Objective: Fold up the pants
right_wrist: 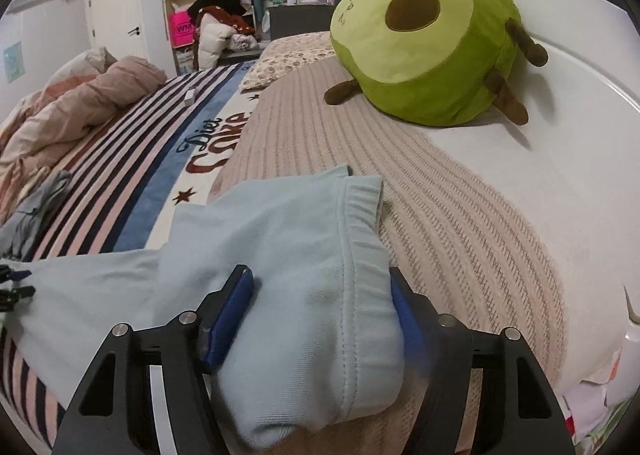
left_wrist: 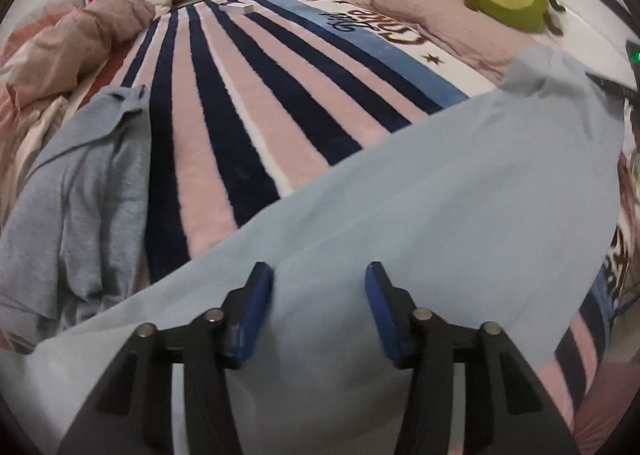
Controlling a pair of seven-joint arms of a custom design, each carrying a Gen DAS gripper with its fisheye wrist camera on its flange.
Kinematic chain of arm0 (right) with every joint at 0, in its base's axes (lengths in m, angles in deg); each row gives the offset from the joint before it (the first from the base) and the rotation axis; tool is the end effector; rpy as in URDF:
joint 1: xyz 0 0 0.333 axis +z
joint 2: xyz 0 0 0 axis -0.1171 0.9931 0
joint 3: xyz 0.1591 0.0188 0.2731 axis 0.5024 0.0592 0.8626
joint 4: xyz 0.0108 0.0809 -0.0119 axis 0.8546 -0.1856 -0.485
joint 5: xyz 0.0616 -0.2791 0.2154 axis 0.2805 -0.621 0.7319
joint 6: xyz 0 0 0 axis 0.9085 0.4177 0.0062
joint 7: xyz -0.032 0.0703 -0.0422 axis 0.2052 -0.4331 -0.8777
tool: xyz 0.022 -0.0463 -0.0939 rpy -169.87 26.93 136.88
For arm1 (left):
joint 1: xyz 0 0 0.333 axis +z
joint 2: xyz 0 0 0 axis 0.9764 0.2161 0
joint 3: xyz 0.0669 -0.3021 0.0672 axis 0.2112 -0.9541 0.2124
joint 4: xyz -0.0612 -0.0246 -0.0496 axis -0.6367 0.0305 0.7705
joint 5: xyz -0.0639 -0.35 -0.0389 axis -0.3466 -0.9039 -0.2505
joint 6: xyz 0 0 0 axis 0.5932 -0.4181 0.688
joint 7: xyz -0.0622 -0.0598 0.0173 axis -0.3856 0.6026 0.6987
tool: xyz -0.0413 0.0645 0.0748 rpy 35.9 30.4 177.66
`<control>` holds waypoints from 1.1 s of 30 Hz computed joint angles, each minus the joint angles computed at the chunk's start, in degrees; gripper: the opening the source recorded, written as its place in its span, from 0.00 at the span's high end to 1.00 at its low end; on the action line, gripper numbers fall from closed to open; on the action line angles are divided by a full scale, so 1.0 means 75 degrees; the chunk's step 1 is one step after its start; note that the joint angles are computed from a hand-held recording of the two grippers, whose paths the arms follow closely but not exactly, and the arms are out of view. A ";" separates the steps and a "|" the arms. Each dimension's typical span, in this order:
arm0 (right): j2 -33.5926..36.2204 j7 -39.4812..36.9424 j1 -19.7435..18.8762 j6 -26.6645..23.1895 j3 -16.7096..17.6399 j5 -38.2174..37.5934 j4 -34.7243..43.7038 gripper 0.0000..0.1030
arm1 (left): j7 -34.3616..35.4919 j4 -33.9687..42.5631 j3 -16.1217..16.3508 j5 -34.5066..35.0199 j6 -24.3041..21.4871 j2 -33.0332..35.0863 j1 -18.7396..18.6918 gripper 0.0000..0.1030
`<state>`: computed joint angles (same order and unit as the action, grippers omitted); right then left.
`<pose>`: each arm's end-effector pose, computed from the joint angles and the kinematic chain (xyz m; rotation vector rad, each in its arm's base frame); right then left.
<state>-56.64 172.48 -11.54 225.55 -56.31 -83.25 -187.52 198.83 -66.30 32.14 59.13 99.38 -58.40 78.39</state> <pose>0.3980 0.1182 0.5055 -1.4575 2.0972 -0.8662 0.6052 -0.1756 0.4025 -1.0632 2.6396 -0.7805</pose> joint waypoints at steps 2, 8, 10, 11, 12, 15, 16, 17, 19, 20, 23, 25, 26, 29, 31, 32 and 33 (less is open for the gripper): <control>0.0019 -0.0061 0.0032 -0.0014 0.0003 -0.0018 0.0012 0.53 | -0.0017 -0.0048 -0.0001 0.0035 -0.0008 -0.0012 -0.0030 0.69; 0.0154 0.0147 0.0038 -0.0955 0.0382 -0.0485 0.0455 0.52 | -0.0224 -0.0270 0.0086 0.0221 0.0264 -0.0200 -0.0192 0.92; 0.0167 0.0467 0.0090 -0.1257 0.0507 -0.0911 0.0629 0.51 | -0.0269 -0.0392 0.0090 0.0311 0.0430 -0.0299 -0.0218 0.96; 0.0164 0.0583 0.0146 -0.1279 0.0526 -0.1117 0.0698 0.51 | -0.0275 -0.0429 0.0059 0.0246 0.0533 -0.0335 -0.0188 0.96; 0.0172 0.0671 0.0215 -0.1320 0.0536 -0.1289 0.0787 0.51 | -0.0240 -0.0434 0.0012 0.0149 0.0562 -0.0358 -0.0134 0.96; 0.0244 0.0910 0.0441 -0.1291 0.0504 -0.1776 0.1039 0.46 | -0.0130 -0.0457 -0.0086 -0.0144 0.0755 -0.0438 -0.0034 0.97; 0.0325 0.0928 0.0536 -0.1175 0.0442 -0.1913 0.1125 0.43 | -0.0149 -0.0440 -0.0080 -0.0178 0.0806 -0.0440 -0.0037 0.97; 0.0494 0.0853 0.0664 -0.0972 0.0362 -0.2034 0.1262 0.42 | -0.0247 -0.0422 -0.0047 -0.0187 0.0937 -0.0427 -0.0066 0.97; 0.0839 0.0683 0.0907 -0.0634 0.0177 -0.2163 0.1493 0.42 | -0.0537 -0.0390 0.0067 0.0025 0.1113 -0.0382 -0.0169 0.98; 0.1120 0.0412 0.1099 -0.0243 -0.0002 -0.2082 0.1619 0.42 | -0.0630 -0.0350 0.0069 0.0099 0.1107 -0.0350 -0.0170 0.98; 0.2154 -0.1005 0.1789 0.0419 -0.0462 -0.1111 0.2152 0.42 | -0.0925 -0.0269 0.0093 0.0396 0.1171 -0.0274 -0.0180 0.98; 0.2832 -0.2582 0.2334 0.0576 -0.0809 0.0229 0.2510 0.42 | -0.0860 -0.0222 -0.0076 0.0249 0.1082 -0.0266 0.0008 0.98; 0.3101 -0.3366 0.2557 0.0492 -0.0938 0.0917 0.2677 0.42 | -0.0773 -0.0195 -0.0182 0.0091 0.0972 -0.0267 0.0115 0.98; 0.4091 -0.5825 0.3029 -0.0272 -0.1130 0.2503 0.3459 0.42 | -0.0251 -0.0246 -0.0413 -0.0526 0.0748 -0.0374 0.0391 0.98; 0.4489 -0.6488 0.3202 -0.0548 -0.1220 0.2775 0.3779 0.42 | -0.0025 -0.0351 -0.0377 -0.0724 0.0794 -0.0461 0.0355 0.98; 0.4731 -0.6869 0.3259 -0.0718 -0.1258 0.2953 0.3986 0.42 | 0.0103 -0.0403 -0.0375 -0.0857 0.0811 -0.0509 0.0353 0.98; 0.4854 -0.6981 0.3340 -0.0753 -0.1343 0.2983 0.4055 0.41 | 0.0308 -0.0466 -0.0412 -0.1085 0.0840 -0.0575 0.0391 0.98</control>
